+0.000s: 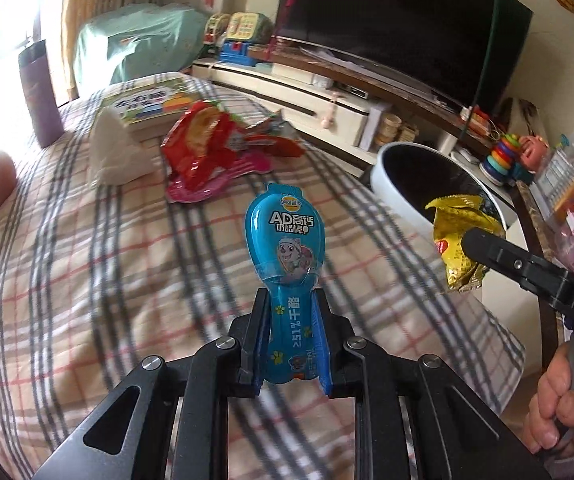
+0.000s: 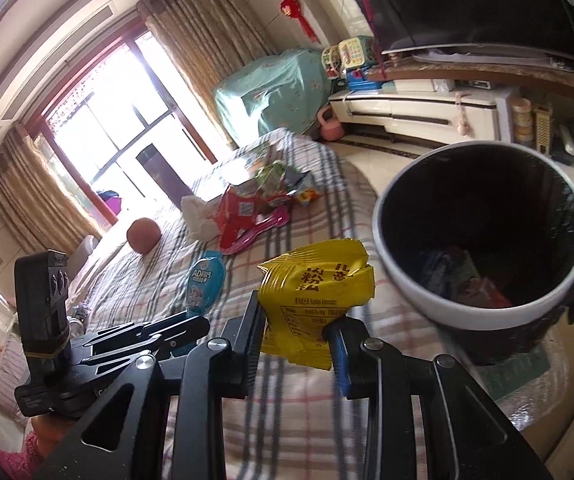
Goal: Collect trash
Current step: 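Carry the blue candy pack and yellow bag over the trash bin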
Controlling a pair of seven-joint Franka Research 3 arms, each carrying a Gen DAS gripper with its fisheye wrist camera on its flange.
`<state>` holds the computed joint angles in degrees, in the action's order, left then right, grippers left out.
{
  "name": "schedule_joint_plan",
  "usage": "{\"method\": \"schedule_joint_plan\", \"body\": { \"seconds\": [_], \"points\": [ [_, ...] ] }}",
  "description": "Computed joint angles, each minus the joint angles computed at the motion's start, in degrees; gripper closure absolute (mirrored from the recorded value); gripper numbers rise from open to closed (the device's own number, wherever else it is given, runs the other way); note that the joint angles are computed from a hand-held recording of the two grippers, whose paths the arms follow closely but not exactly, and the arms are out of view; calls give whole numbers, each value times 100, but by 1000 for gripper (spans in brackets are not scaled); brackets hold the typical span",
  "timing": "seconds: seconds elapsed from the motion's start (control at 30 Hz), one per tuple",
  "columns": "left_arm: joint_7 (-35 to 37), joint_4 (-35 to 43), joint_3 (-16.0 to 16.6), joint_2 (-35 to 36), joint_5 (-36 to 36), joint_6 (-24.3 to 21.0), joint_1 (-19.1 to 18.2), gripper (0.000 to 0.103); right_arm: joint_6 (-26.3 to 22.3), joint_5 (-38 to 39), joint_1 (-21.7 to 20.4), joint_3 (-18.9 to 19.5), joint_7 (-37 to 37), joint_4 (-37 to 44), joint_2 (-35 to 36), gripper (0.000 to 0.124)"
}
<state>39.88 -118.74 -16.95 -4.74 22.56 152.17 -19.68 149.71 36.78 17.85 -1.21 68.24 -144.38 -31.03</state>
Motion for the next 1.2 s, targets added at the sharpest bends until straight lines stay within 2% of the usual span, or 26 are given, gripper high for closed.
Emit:
{"method": "schedule_joint_plan", "body": {
  "seconds": [0.77, 1.2],
  "points": [
    [296, 829, -41, 590, 110, -200, -273, 85, 66, -272, -487, -222, 96, -119, -263, 94],
    [650, 1630, -17, 1175, 44, -337, -429, 85, 88, -490, -740, -279, 119, 47, -89, 94]
  ]
}}
